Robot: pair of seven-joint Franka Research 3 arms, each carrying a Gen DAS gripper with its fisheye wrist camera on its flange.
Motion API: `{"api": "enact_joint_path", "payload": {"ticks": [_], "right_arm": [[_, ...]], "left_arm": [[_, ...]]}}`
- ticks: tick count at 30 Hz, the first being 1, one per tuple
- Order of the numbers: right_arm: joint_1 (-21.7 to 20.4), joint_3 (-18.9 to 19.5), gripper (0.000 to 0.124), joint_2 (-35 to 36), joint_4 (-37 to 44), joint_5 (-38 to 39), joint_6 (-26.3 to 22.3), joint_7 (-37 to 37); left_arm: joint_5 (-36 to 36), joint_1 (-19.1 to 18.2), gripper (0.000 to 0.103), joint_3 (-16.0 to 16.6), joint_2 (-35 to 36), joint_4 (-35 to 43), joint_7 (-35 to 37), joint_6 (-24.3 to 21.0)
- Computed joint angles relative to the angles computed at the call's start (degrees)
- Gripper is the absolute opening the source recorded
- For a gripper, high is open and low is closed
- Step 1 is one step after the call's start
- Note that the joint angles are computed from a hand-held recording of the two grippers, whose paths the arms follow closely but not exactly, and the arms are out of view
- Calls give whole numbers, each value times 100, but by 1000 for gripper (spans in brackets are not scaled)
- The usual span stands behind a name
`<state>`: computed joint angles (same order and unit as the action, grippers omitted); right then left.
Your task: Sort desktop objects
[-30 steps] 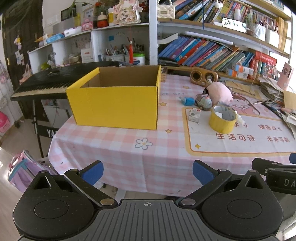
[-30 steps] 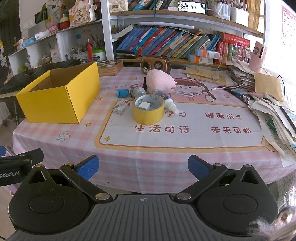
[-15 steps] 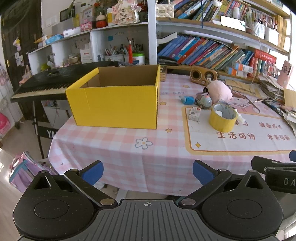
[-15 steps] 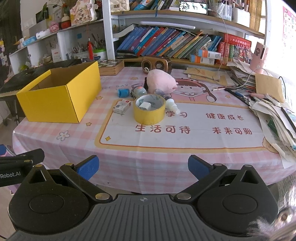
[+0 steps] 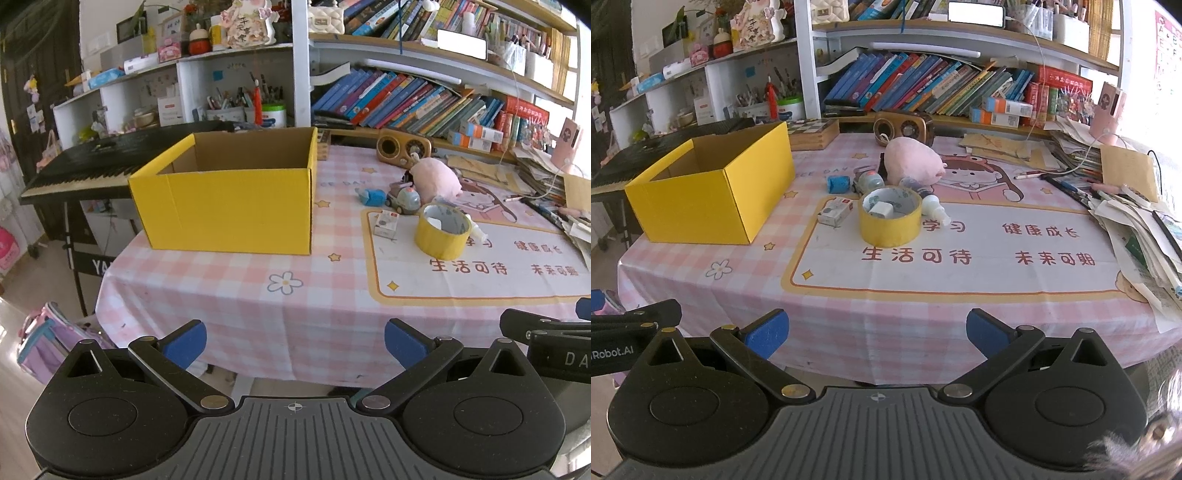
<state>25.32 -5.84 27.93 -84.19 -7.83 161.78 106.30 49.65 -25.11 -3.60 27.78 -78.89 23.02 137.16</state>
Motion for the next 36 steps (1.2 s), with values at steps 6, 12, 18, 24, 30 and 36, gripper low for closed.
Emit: {"api": "enact_joint_path", "payload": {"ticks": [6, 12, 18, 24, 30, 36], "right_arm": [[4, -4, 103, -32, -35, -8, 28, -24], [5, -6, 103, -37, -24, -13, 31, -32], [2, -5, 103, -35, -7, -17, 20, -50], [23, -7, 103, -45, 11, -57, 18, -40], [0, 32, 103, -49, 1, -11, 31, -97], [17, 14, 103, -58, -29, -9, 50, -87]], "left_arm": [[-19, 14, 103, -8, -28, -43, -6, 24], [-26, 11, 103, -9, -28, -27, -4, -17], [-42, 19, 103, -13, -31, -13, 7, -34], [-73, 38, 103, -25, -37, -22, 54, -20], [-8, 30, 103, -5, -63, -62, -44, 24], [-13, 35, 103, -13, -60, -54, -42, 7]]}}
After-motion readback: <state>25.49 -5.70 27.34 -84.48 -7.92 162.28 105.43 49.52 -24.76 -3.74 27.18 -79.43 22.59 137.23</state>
